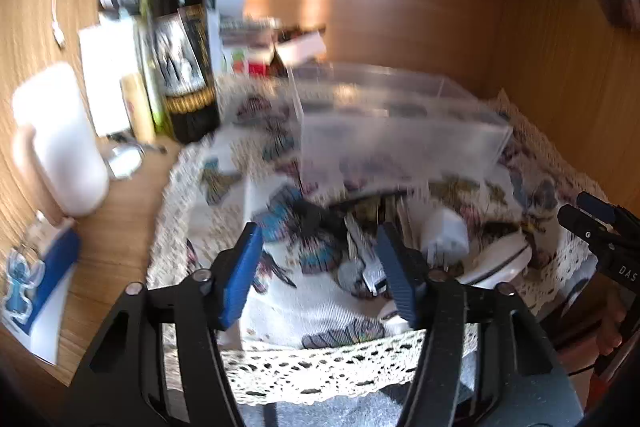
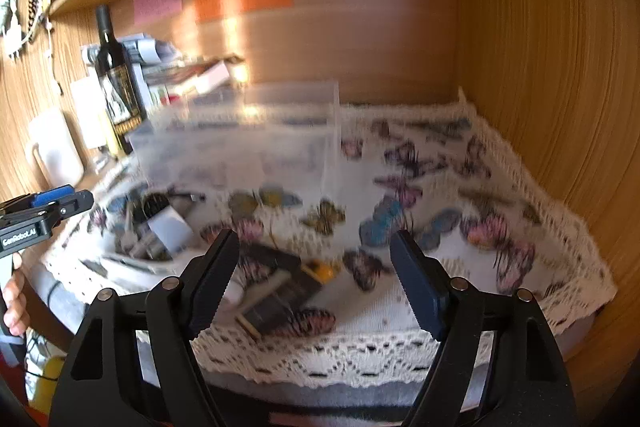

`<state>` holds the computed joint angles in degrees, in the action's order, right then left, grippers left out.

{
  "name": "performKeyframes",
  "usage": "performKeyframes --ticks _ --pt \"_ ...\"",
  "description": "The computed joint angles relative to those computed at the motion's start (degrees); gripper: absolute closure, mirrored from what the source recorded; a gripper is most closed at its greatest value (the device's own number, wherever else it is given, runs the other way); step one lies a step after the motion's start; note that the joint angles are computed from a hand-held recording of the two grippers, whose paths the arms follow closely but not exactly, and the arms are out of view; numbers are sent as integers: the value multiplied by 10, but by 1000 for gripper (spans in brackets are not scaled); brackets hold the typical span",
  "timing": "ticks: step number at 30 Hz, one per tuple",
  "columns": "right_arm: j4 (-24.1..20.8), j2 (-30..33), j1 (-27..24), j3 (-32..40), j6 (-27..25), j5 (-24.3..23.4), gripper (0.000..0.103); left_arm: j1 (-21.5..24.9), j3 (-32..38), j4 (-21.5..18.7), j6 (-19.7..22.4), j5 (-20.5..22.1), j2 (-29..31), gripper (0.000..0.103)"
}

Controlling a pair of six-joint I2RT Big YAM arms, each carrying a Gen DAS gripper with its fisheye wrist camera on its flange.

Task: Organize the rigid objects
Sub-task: 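Grasp the orange-capped dark tube with the right tool while the left tool grasps the keys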

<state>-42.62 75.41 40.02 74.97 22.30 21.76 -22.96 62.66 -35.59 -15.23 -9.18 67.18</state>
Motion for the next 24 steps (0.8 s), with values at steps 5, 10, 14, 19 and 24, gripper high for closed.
performKeyframes --ticks 5,10,14,19,24 --pt "-13 5 -2 -8 -15 -16 28 0 8 -23 -4 36 20 46" --pt "-20 16 -8 -10 -14 -51 28 -9 27 -41 -4 49 45 46" --pt "-19 30 -10 -5 -6 -63 32 -14 42 -50 -9 50 71 46" --pt "-31 48 -5 5 -18 -42 62 -12 46 -44 -16 46 83 46" --pt "-30 42 -7 -1 -22 -29 80 -20 25 -29 19 10 70 61"
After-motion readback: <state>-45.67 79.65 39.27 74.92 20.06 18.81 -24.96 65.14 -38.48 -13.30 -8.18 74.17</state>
